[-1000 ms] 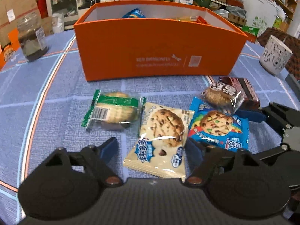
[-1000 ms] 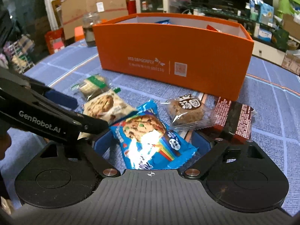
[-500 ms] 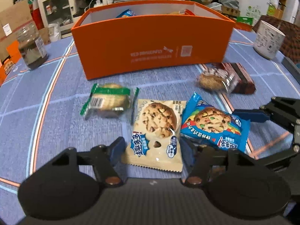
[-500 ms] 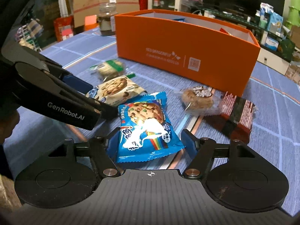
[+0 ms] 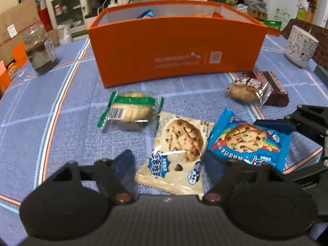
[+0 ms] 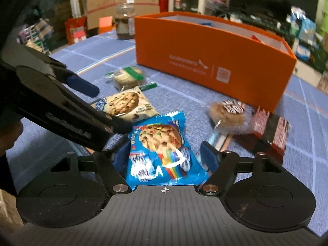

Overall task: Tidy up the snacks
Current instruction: 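Grasp the cream cookie packet with the left gripper while the right grasps the blue cookie packet, then carry both cookie packets into the orange box and open both grippers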

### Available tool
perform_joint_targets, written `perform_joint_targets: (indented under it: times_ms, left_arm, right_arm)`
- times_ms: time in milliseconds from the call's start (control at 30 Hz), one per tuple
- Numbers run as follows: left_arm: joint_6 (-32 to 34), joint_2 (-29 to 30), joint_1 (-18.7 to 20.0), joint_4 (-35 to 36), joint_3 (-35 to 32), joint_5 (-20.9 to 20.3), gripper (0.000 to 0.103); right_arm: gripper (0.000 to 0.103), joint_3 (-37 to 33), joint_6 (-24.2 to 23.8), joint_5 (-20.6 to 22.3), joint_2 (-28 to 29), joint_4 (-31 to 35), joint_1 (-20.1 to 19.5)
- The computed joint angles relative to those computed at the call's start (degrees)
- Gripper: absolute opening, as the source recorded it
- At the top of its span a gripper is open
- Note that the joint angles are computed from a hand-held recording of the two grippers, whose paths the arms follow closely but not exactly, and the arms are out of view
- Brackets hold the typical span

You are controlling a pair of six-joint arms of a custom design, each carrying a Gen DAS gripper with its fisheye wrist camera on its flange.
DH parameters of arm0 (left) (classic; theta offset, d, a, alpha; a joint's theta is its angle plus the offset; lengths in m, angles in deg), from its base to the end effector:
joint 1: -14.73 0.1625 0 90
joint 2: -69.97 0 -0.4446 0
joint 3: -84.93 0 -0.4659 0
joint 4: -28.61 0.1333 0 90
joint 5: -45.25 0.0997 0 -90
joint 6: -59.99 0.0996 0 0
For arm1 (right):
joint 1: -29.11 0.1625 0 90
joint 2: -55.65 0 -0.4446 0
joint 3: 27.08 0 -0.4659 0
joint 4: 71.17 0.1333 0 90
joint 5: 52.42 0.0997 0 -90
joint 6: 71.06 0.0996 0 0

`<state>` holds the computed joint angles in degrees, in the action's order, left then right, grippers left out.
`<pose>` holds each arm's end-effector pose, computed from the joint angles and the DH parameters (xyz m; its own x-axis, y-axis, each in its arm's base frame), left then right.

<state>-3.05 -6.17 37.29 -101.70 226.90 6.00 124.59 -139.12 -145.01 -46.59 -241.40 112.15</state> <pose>-0.2518 -0.3325 0.0693 -0.7132 0.0143 -0.7008 0.4361 0.7918 -0.4276 0.0860 -0.3584 0.2087 -0.4660 -0.7371 0.4895 -0.8783 0.4522 -0.1553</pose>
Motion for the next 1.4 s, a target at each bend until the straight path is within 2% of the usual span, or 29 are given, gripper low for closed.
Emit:
perform_joint_targets:
  times_ms: [33,167,233,400,467,533,667,800,867,967,1033,1167,1267,1400]
  left_arm:
    - [0.8,-0.7,-0.3,-0.8,0.4,-0.5,0.055]
    - [0.1,-2.0,-1.5,-0.2,1.1,-2.3,0.053]
    - [-0.4,-3.4,-2.2,-1.7,1.9,-3.7,0.053]
    - [-7.6,-7.6,-6.8,-2.0,4.3,-3.4,0.051]
    - [-8.5,-8.8,-7.1,-2.0,4.2,-3.0,0.051]
    - [-8.8,-9.4,-7.2,-0.9,3.6,-1.4,0.051]
    - [-7.4,-10.6,-5.3,-0.2,1.9,1.9,0.051]
    - [-1.4,-9.9,-2.3,-2.9,-1.5,6.5,0.051]
    - [4.5,-8.3,-0.5,-8.1,-3.5,8.8,0.051]
    - [13.9,-4.0,2.6,-17.0,-7.1,11.4,0.051]
    - [19.8,-0.8,5.3,-22.5,-9.8,11.5,0.051]
    - [27.1,5.4,11.0,-27.3,-15.2,11.7,0.051]
    - [31.0,8.9,14.2,-29.6,-17.5,11.0,0.051]
    - [32.2,11.5,16.7,-28.8,-18.3,11.5,0.052]
  right_arm:
    - [0.037,0.0,0.2,-0.1,-0.6,0.6,0.0]
    - [0.037,0.0,1.5,-0.2,-4.9,6.0,-1.0]
    - [0.037,0.3,2.4,1.0,-8.5,9.1,-2.4]
    - [0.037,-0.5,5.8,7.6,-17.1,16.5,-6.0]
    - [0.037,-1.1,7.7,10.0,-17.8,16.5,-6.8]
    - [0.037,-2.0,9.8,10.6,-16.9,14.9,-6.2]
    - [0.037,-2.9,11.6,12.5,-15.5,11.9,-5.7]
    - [0.037,-5.1,14.6,13.3,-10.7,6.7,-3.4]
    - [0.037,-7.1,17.0,13.5,-7.4,4.2,-1.6]
    - [0.037,-11.6,18.9,11.7,0.9,-2.4,3.2]
    - [0.037,-15.1,20.0,10.4,6.5,-4.6,5.7]
    - [0.037,-21.2,19.9,6.3,17.0,-8.6,9.4]
    - [0.037,-24.2,19.5,4.2,22.3,-9.6,9.9]
    - [0.038,-26.1,19.1,2.2,26.2,-9.3,8.9]
